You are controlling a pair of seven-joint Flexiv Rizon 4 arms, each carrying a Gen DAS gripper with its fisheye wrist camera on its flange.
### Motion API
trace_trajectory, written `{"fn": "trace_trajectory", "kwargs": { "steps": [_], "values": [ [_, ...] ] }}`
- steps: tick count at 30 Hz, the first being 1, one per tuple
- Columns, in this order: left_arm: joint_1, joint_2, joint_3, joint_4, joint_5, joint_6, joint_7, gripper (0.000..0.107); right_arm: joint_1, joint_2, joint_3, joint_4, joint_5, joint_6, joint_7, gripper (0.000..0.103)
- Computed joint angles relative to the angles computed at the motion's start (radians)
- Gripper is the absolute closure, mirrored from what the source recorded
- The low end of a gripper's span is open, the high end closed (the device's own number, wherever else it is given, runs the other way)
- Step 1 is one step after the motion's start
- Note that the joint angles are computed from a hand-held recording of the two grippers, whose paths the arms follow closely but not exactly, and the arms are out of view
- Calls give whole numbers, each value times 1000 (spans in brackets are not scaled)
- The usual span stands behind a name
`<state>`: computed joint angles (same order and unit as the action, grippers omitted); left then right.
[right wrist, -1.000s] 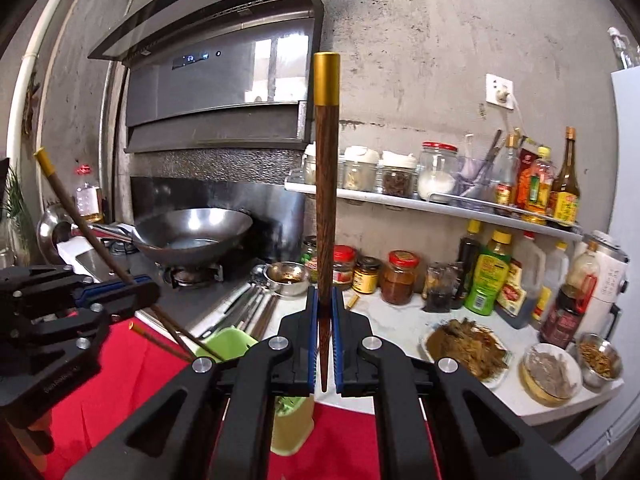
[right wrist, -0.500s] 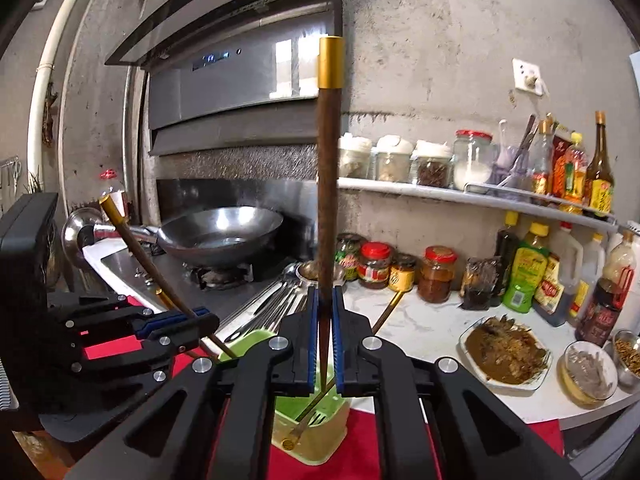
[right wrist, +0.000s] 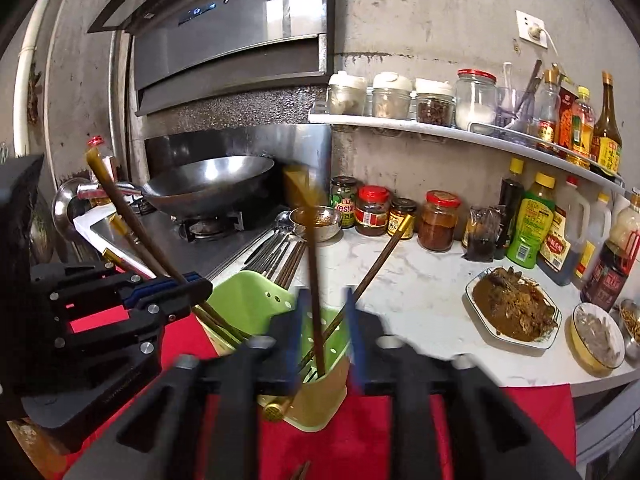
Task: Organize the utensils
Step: 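Lower the chopsticks into the green holder and open both tools, then move both open tools back over the remaining chopsticks, then close the right tool on a chopstick while the left tool grasps another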
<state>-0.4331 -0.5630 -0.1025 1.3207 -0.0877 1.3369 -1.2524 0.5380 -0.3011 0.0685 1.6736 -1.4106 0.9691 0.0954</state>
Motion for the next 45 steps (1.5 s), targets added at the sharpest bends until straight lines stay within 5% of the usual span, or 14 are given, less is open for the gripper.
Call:
{"fn": "trace_trajectory", "kwargs": {
  "steps": [3,6,12,22,31,35,39,41,45],
  "values": [
    [12,10,-18,14,-11,15,13,98,11,23,7,10,-11,-42,4,59],
    [24,39,-34,48,-27,46,19,70,19,53,23,24,-19,-88,6,59],
    [33,117,-45,140,-43,99,37,61,36,138,83,91,-29,-211,24,59],
    [80,353,-41,515,-78,190,20,60,84,249,221,282,25,-382,161,59],
    [84,501,54,808,64,203,-141,60,181,217,279,383,107,-453,306,59],
    [114,538,67,868,180,188,-258,60,215,187,280,410,145,-424,377,59],
    [124,566,35,971,-21,208,-153,60,244,143,271,407,188,-392,395,59],
    [128,570,29,987,-34,198,-150,60,253,121,259,405,184,-357,416,61],
    [139,563,20,976,17,166,-192,60,268,88,240,387,193,-325,401,80]
  ]
}}
